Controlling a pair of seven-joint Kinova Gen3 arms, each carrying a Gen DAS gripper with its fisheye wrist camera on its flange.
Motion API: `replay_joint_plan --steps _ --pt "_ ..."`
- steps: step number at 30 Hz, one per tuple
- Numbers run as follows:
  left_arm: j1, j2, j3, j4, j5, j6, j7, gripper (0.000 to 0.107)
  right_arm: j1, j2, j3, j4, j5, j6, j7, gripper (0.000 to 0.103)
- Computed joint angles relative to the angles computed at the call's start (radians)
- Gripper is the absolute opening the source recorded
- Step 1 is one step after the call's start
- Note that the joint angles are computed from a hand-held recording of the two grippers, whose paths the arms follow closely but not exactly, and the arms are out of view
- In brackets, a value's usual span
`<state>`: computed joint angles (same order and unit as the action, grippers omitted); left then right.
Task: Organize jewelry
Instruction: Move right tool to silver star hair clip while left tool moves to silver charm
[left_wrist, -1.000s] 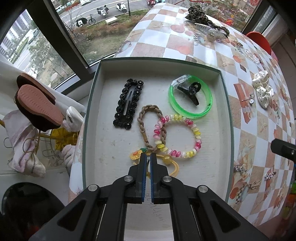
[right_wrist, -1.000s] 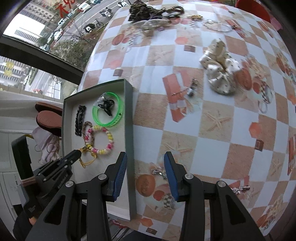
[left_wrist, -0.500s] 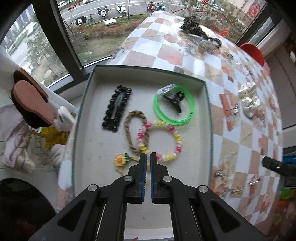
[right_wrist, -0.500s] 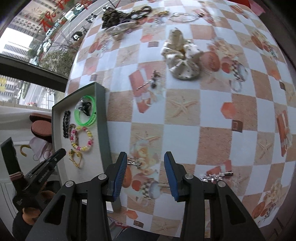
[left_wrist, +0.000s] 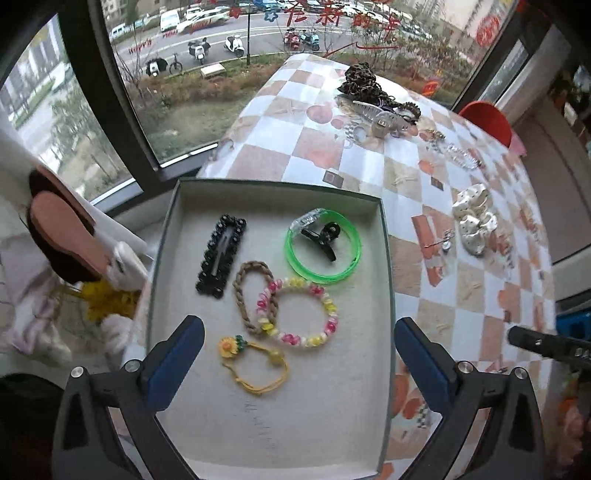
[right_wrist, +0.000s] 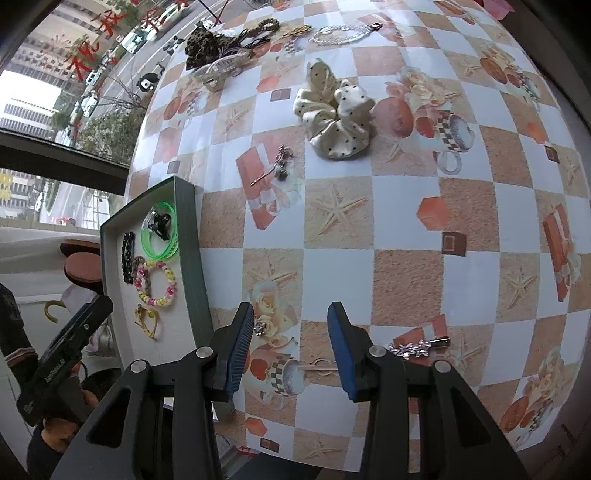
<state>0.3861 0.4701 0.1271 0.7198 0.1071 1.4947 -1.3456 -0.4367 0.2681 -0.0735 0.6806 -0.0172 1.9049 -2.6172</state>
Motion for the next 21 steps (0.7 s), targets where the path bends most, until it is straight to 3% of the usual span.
replay_joint_plan --steps 4,7,10,15,21 --pt "0.106 0.033 -0.043 0.011 -0.131 -0.038 0.055 0.103 0.015 -0.029 0.006 0.031 0.009 0.009 0.002 0.047" --pt "0.104 0.071 -0.023 0.015 -0.113 -0.064 0.061 0.103 0.028 -0.053 0.007 0.062 0.014 0.015 -0.004 0.049" --pt "0.118 0.143 -0.016 -0.039 -0.107 -0.026 0.054 0.103 0.042 -0.080 0.005 0.097 0.023 0.028 -0.006 0.052" --pt "0.153 0.174 -0.007 0.018 -0.089 -0.113 0.036 0.103 0.071 -0.128 -0.001 0.167 0.021 0.040 -0.001 0.060" --pt "0.202 0.232 0.001 0.028 -0.094 -0.181 0.000 0.103 0.105 -0.168 -0.010 0.241 -0.011 0.047 0.010 0.061"
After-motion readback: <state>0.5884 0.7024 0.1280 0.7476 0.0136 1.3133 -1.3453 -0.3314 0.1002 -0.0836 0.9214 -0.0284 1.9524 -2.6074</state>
